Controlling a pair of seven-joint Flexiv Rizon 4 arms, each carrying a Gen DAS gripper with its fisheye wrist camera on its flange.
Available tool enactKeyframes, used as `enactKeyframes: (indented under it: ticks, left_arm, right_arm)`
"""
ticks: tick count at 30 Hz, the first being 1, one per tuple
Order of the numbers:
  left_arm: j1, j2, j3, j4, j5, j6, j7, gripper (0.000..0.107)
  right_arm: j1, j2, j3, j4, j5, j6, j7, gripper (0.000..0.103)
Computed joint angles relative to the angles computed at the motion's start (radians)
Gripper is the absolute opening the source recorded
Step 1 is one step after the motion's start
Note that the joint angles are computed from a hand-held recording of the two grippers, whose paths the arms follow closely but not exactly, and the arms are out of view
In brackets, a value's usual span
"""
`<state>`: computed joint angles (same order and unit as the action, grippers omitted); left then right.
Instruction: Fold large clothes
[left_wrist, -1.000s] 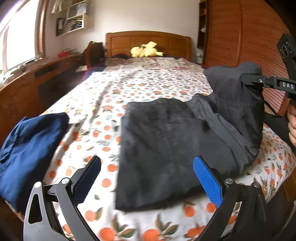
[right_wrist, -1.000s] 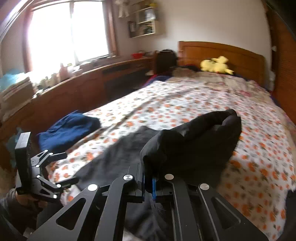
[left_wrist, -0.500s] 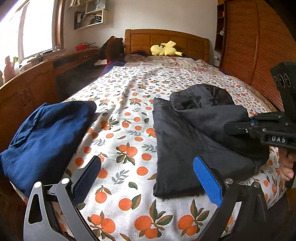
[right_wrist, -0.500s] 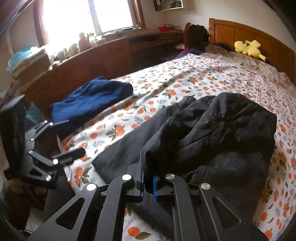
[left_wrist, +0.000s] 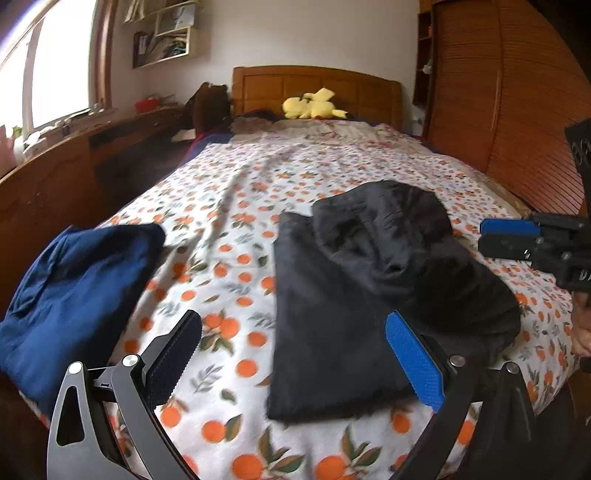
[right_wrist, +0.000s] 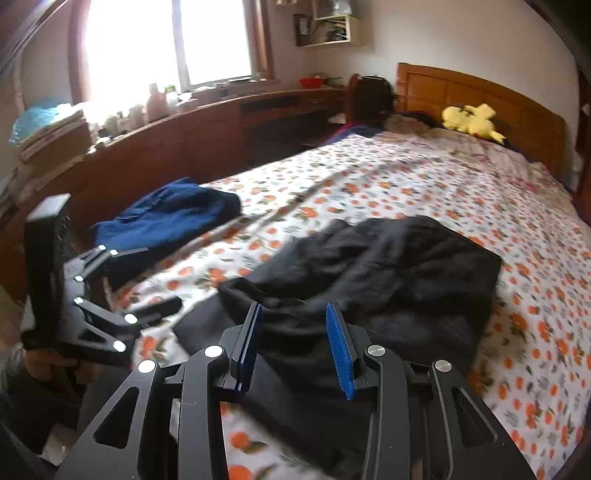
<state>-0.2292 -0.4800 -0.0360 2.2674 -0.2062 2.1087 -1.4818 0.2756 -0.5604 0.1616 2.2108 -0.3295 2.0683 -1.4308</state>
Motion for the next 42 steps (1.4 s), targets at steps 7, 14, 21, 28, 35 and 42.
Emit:
enactKeyframes:
  ticks: [7,14,21,28,35,42]
  left_arm:
    - [0.119,-0.019,-0.137,-0.089,0.141,-0.056,-0.073,0.1]
    - [0.161,-0.078,-0.216,-0.187,0.21,-0.152,-0.082,0.082]
    - [0.258,-0.122,-0.327,-0.197,0.269,-0.209,-0.077,0.016]
    - [0.322,-0.09,-0.375,-0.135,0.317,-0.144,-0.077,0.008]
    - [0.403,0.012,-0.347,-0.038,0.387,-0.085,-0.175,0.007]
    - [0.388,-0.033,-0.254,-0.021,0.369,-0.103,-0.189,0.008]
  right_arm:
    - [0.003,0.002,-0.057,0.033,0.081,0.014,-0.02,0.034]
    - [-0.016,-0.008,-0.062,0.054,0.115,0.027,-0.033,0.034]
    - [-0.035,-0.022,-0.055,0.058,0.109,0.03,-0.028,0.034]
    - [-0.024,-0.028,-0.051,0.041,0.1,0.014,-0.027,0.034]
    - [-0.02,-0.028,-0.02,0.016,0.059,0.0,-0.025,0.034]
    - [0.024,-0.059,-0.02,-0.005,0.035,-0.029,-0.032,0.034]
